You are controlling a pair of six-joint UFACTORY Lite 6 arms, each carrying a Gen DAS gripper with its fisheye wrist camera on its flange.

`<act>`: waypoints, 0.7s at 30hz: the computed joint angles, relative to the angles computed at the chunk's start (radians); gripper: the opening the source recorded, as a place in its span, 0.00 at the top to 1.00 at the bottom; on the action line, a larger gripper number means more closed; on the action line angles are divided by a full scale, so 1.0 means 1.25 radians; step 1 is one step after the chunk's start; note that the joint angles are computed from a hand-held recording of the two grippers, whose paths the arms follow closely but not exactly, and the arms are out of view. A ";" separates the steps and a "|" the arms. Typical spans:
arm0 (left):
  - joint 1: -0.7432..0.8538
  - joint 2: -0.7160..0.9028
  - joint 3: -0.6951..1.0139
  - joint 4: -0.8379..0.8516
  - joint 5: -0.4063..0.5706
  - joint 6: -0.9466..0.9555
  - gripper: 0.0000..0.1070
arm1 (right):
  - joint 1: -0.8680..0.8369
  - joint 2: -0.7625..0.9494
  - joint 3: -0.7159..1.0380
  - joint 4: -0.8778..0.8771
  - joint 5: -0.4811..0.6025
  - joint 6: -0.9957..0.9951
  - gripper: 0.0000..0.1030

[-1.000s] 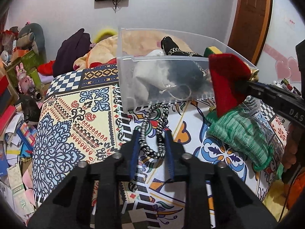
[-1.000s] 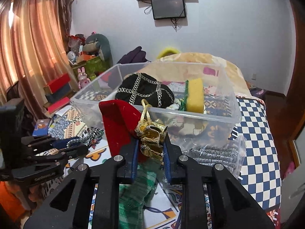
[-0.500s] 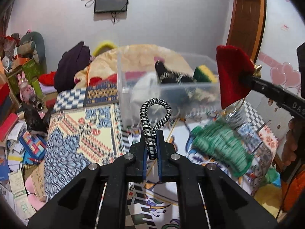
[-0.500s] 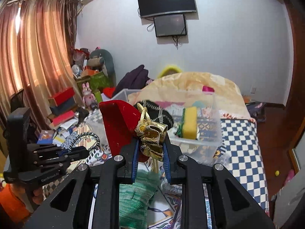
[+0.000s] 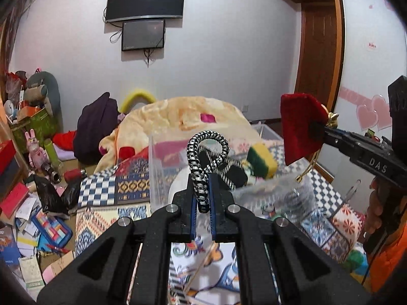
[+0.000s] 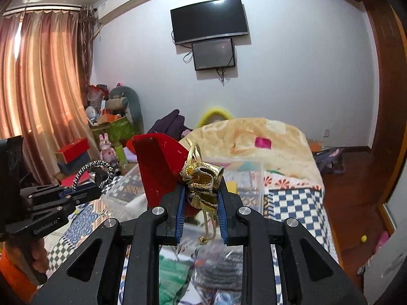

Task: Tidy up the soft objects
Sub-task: 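Carry the red pouch and cord bracelet into the box and release both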

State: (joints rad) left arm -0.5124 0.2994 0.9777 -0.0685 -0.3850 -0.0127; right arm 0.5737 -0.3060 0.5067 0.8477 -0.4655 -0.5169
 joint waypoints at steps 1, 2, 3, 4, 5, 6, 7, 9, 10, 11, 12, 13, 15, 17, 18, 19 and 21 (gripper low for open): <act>-0.003 0.006 0.012 -0.009 0.004 0.005 0.93 | -0.003 0.006 0.006 -0.002 0.000 0.001 0.81; -0.004 0.014 0.026 -0.010 0.008 0.005 0.93 | -0.009 0.018 0.015 -0.015 0.001 0.011 0.81; -0.004 0.025 0.041 -0.009 0.013 0.007 0.93 | -0.013 0.037 0.027 -0.028 0.002 0.021 0.81; -0.008 0.039 0.060 -0.028 0.019 0.026 0.93 | -0.014 0.050 0.033 -0.030 0.000 0.023 0.81; -0.011 0.052 0.075 -0.046 0.022 0.046 0.93 | -0.016 0.069 0.043 -0.038 0.002 0.031 0.81; -0.015 0.072 0.098 -0.071 0.029 0.075 0.93 | -0.021 0.089 0.055 -0.057 0.009 0.048 0.81; -0.016 0.087 0.115 -0.087 0.035 0.092 0.93 | -0.022 0.101 0.060 -0.066 0.012 0.057 0.81; -0.017 0.131 0.161 -0.102 0.054 0.109 0.93 | -0.020 0.139 0.081 -0.064 0.011 0.054 0.81; -0.018 0.145 0.175 -0.108 0.060 0.113 0.93 | -0.019 0.156 0.091 -0.057 0.009 0.046 0.81; -0.016 0.165 0.196 -0.108 0.071 0.111 0.93 | -0.020 0.174 0.103 -0.052 0.009 0.039 0.81; -0.014 0.184 0.217 -0.097 0.083 0.098 0.93 | -0.022 0.191 0.115 -0.051 0.012 0.036 0.81; -0.011 0.205 0.240 -0.079 0.098 0.080 0.93 | -0.029 0.205 0.126 -0.051 0.016 0.030 0.81; -0.009 0.244 0.282 -0.086 0.122 0.087 0.93 | -0.039 0.236 0.154 -0.044 0.029 0.015 0.81; -0.013 0.270 0.310 -0.116 0.138 0.118 0.93 | -0.057 0.259 0.174 -0.064 0.056 0.024 0.80; -0.014 0.285 0.324 -0.127 0.147 0.132 0.93 | -0.062 0.267 0.179 -0.064 0.062 0.020 0.80; -0.015 0.294 0.334 -0.141 0.152 0.147 0.93 | -0.066 0.279 0.190 -0.055 0.071 0.006 0.80; -0.022 0.306 0.343 -0.210 0.153 0.218 0.93 | -0.069 0.297 0.201 -0.035 0.082 -0.019 0.80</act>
